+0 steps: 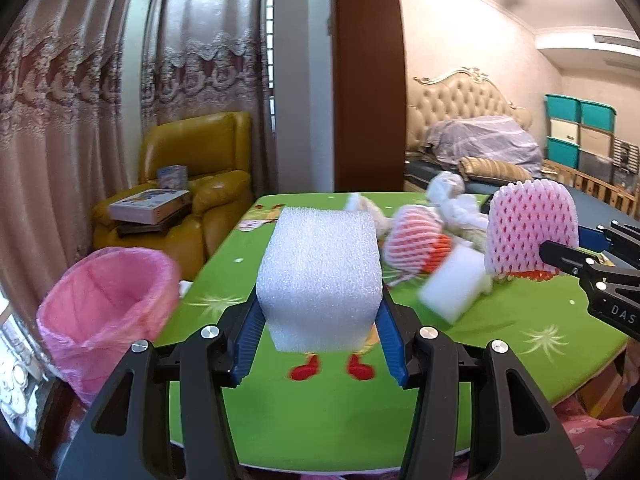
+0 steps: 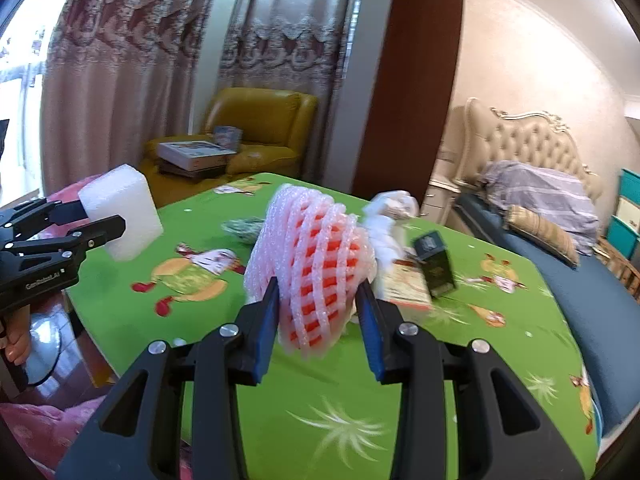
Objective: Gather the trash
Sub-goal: 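Carry the foam block and pink net with both tools over the pink bin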
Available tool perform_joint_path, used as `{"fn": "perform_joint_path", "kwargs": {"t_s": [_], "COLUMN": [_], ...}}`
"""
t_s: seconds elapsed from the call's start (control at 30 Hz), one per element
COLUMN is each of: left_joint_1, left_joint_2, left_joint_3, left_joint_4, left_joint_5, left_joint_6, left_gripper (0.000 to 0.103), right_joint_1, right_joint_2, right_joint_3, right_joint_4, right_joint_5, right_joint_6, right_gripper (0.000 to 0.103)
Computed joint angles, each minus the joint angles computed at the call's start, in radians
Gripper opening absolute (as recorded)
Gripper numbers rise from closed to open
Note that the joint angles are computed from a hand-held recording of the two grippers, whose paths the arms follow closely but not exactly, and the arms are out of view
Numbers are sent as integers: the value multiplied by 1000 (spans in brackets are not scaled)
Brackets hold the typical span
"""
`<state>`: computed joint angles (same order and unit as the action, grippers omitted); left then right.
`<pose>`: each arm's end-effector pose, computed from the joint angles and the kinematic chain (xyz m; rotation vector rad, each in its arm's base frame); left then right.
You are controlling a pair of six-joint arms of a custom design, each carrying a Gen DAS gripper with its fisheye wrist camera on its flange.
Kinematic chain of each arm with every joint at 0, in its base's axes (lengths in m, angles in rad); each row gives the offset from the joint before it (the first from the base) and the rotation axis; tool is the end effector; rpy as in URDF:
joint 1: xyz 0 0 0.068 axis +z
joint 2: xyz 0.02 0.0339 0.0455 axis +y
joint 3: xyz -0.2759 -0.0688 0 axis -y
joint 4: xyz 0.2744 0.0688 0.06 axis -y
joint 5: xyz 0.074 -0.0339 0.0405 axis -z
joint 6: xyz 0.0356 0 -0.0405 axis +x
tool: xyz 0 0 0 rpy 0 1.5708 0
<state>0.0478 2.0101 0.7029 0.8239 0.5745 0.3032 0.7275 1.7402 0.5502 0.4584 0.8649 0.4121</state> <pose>0.3593 -0.0022 0.0656 0.5964 1.8980 -0.3630 0.2394 0.1769 0.0881 0.0921 2.0294 -0.2945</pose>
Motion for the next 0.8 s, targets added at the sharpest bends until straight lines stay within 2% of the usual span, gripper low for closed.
{"fn": "perform_joint_path", "kwargs": {"t_s": [0.23,0.4,0.7,0.8], "left_joint_1": [94,167,279,299], "left_joint_2": [2,19,152,223], "left_joint_3": [56,134,425,561], "left_joint_4": [-30,-74,-269,-372], "left_joint_5": [16,24,-32,-48], "left_joint_6": [-17,-29,-40,-44], "left_gripper": [48,48,48,48], "right_joint_1": [-29,-37,-70,-83], "right_joint_2": [110,220,431,528], "right_joint_3": [154,320,712,888], "right_joint_4": [4,-19,-147,-207], "right_joint_5": [-142,-230,-408,-471], "right_joint_6": [-93,-168,-268,-290], "right_gripper": [37,37,38,39]}}
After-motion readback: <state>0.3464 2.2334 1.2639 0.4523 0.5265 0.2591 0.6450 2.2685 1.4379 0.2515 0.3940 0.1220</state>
